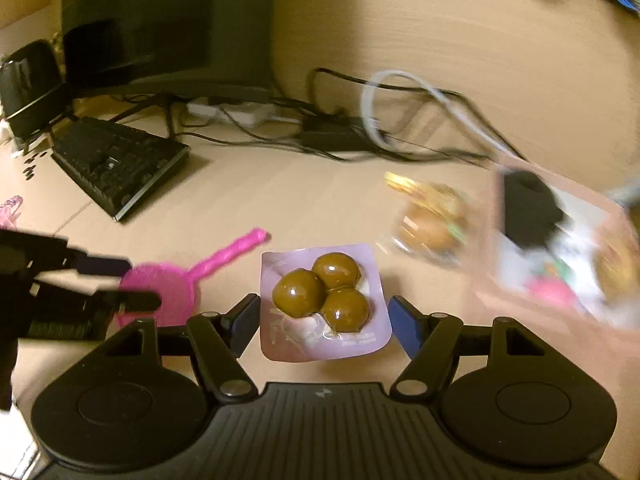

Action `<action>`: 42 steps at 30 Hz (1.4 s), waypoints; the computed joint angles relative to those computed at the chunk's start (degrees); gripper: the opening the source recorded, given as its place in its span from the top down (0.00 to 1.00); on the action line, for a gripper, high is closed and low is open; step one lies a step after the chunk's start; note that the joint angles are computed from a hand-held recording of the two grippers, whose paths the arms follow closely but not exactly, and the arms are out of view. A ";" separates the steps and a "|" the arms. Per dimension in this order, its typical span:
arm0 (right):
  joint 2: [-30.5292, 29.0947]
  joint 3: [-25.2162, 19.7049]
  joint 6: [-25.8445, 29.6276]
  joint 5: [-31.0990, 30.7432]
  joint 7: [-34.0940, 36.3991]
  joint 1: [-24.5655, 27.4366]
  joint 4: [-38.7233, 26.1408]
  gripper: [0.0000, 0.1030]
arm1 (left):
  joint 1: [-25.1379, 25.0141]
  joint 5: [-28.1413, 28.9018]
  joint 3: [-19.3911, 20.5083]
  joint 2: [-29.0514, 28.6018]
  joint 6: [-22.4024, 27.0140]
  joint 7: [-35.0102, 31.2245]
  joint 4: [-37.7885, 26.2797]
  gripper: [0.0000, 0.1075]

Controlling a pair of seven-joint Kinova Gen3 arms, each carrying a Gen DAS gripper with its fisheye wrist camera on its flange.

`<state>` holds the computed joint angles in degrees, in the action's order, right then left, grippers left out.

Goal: Organize objects
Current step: 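Grasp the purple tray of brown candies with the right gripper while the left gripper carries the strainer, then drop the pink strainer into the pink box with the left gripper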

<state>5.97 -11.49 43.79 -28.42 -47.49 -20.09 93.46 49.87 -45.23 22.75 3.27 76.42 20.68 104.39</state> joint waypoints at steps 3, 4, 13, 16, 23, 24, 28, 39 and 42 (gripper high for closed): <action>-4.40 2.22 0.15 0.09 1.81 2.57 4.49 0.32 | -3.00 0.24 2.61 -1.04 -6.99 -3.84 0.20 0.49; -5.71 3.05 0.01 -0.01 2.97 3.24 5.91 0.32 | -2.73 0.20 1.95 -1.24 -9.32 -4.63 0.49 0.49; -10.98 11.18 3.38 -2.25 4.21 9.46 10.85 0.32 | 1.31 -4.04 -0.96 3.50 -13.11 -11.93 -8.60 0.50; -11.70 12.62 4.12 -3.87 5.71 10.88 11.61 0.32 | 3.02 -6.28 -2.38 5.00 -12.48 -14.56 -12.06 0.50; -14.47 15.44 4.17 -7.91 10.44 12.58 15.09 0.32 | 3.17 -11.58 -6.19 6.37 -14.39 -17.48 -16.67 0.50; -14.72 15.97 4.44 -8.52 10.89 12.78 15.35 0.32 | 2.45 -12.25 -6.94 6.74 -15.45 -18.30 -17.54 0.50; -15.40 16.83 3.96 -9.07 11.00 13.54 16.26 0.32 | 0.43 -14.68 -9.61 9.23 -19.95 -21.78 -20.64 0.50; -13.87 16.67 3.29 -7.21 8.47 14.54 14.62 0.32 | -6.84 -6.58 -14.43 21.93 -29.44 -31.73 -30.47 0.53; -12.67 16.70 3.21 -8.07 9.19 14.87 13.51 0.32 | -3.97 -3.42 -20.39 21.55 -31.40 -28.57 -29.30 0.53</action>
<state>-6.70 5.21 47.00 -36.49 -38.30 -5.22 106.97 45.90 -48.65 2.36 24.82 45.02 -7.89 75.09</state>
